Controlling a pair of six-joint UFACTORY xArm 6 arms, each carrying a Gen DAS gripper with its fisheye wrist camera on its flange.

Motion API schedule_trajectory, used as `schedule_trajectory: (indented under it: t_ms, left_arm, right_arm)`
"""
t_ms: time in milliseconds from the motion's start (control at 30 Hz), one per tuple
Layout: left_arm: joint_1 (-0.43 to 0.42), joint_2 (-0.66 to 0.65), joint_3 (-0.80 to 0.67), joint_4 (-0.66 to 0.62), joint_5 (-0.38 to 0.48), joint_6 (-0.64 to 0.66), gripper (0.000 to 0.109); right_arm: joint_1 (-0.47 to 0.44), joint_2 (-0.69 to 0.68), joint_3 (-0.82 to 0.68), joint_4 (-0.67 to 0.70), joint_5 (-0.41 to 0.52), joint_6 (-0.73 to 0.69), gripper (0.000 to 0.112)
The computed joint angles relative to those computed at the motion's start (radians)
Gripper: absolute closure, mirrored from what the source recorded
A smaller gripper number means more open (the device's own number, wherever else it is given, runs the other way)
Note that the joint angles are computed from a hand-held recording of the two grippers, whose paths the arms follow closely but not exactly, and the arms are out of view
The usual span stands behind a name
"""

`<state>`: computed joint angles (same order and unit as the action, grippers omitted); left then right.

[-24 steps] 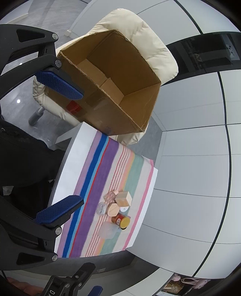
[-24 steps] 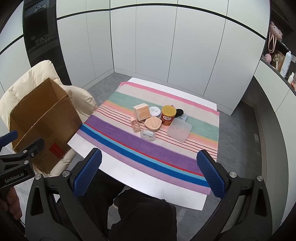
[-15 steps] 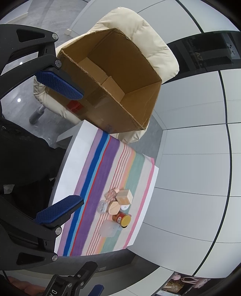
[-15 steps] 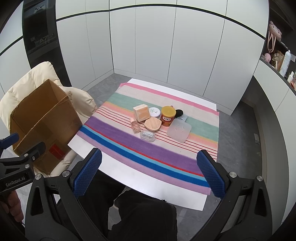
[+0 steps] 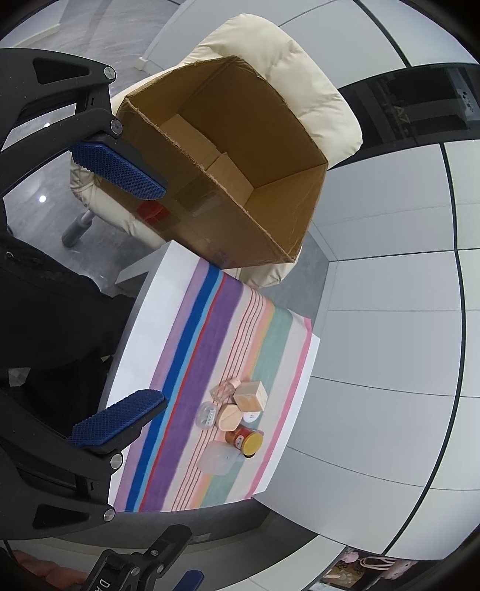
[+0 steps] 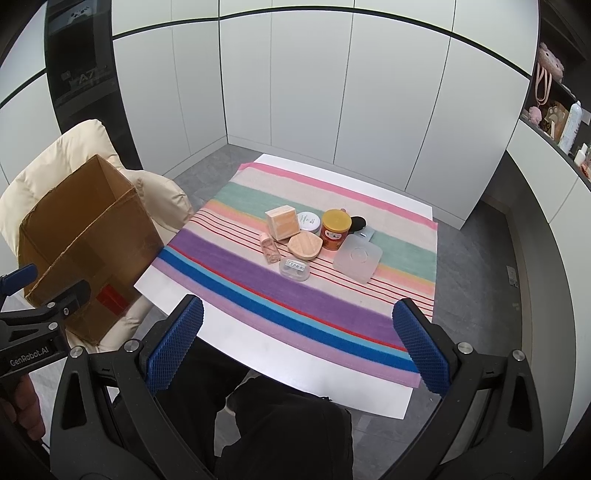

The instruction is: Organize objects

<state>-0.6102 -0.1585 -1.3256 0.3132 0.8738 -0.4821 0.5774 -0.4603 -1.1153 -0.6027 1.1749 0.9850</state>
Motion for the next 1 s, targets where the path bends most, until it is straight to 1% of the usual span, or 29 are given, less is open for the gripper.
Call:
schedule_trajectory:
  t_ms: [1000]
  left_arm:
    - [-0.001,0.002,-0.001,0.002,0.011,-0.016,0.006]
  right_arm:
    - [0.004,0.001,0.009,-0.001,-0.005,0.005,0.009]
